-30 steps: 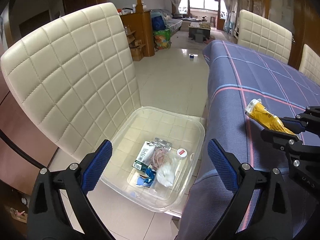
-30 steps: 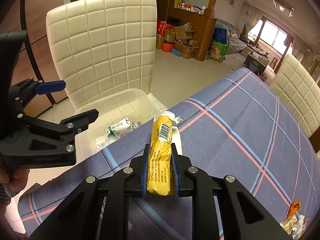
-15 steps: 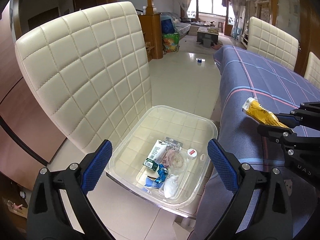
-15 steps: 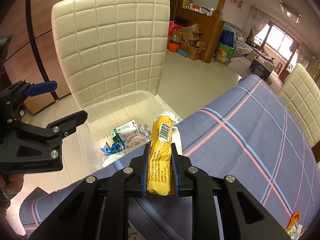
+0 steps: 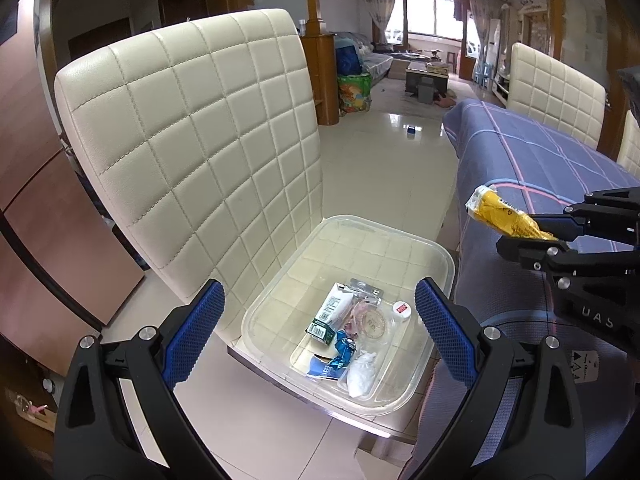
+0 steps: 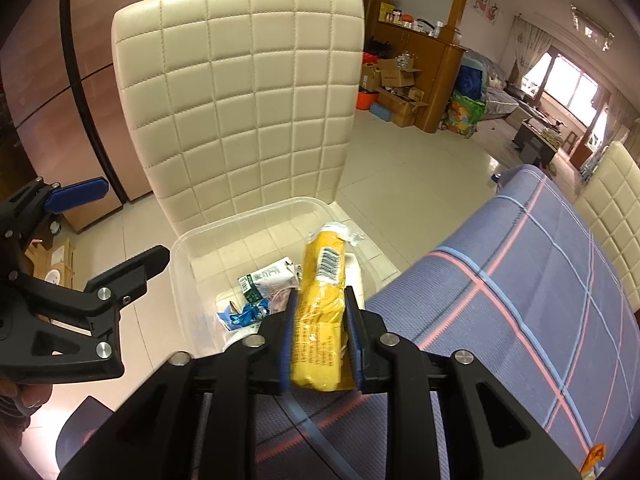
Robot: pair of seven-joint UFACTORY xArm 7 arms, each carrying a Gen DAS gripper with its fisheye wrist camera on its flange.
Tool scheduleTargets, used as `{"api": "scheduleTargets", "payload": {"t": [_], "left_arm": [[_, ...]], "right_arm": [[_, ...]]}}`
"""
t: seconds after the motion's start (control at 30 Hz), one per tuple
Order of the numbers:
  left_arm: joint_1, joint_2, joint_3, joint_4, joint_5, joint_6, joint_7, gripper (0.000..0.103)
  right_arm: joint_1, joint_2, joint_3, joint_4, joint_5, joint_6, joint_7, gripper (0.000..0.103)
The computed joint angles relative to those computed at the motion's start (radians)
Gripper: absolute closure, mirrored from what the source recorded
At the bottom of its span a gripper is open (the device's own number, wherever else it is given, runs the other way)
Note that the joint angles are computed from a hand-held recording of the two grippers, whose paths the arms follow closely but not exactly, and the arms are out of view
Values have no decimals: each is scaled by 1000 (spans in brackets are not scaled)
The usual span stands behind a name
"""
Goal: Collect trash
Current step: 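Open the left tool over the bin to drop the white tissue, then open the right tool over the bin to drop the yellow wrapper, then grasp the gold foil wrapper with the left tool while the right tool grasps the red-gold wrapper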
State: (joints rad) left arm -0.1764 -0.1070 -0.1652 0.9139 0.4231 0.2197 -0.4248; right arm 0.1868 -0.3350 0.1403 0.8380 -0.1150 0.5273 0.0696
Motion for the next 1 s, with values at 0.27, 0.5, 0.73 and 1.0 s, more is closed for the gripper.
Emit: {"api": "scheduleTargets", "payload": {"t": [0.27,0.5,0.73,1.0], "left_arm": [[4,-6,5,-9,-11,-6,6,8],[-6,-9,-5,-3,-21,3,18,8],[-47,-26,-9,12,-86,25,86,8],[-108,-26,-72,53,-72,59,98,4]], "right_arm": [[-47,-27,42,-25,-121,-61,94,30],[-34,-47,-1,-37,-60,-36,72,30],[-50,-164,-31,-118,-17,-16,51,30],[-117,-391,-64,-251,-4,44,30,30]]}}
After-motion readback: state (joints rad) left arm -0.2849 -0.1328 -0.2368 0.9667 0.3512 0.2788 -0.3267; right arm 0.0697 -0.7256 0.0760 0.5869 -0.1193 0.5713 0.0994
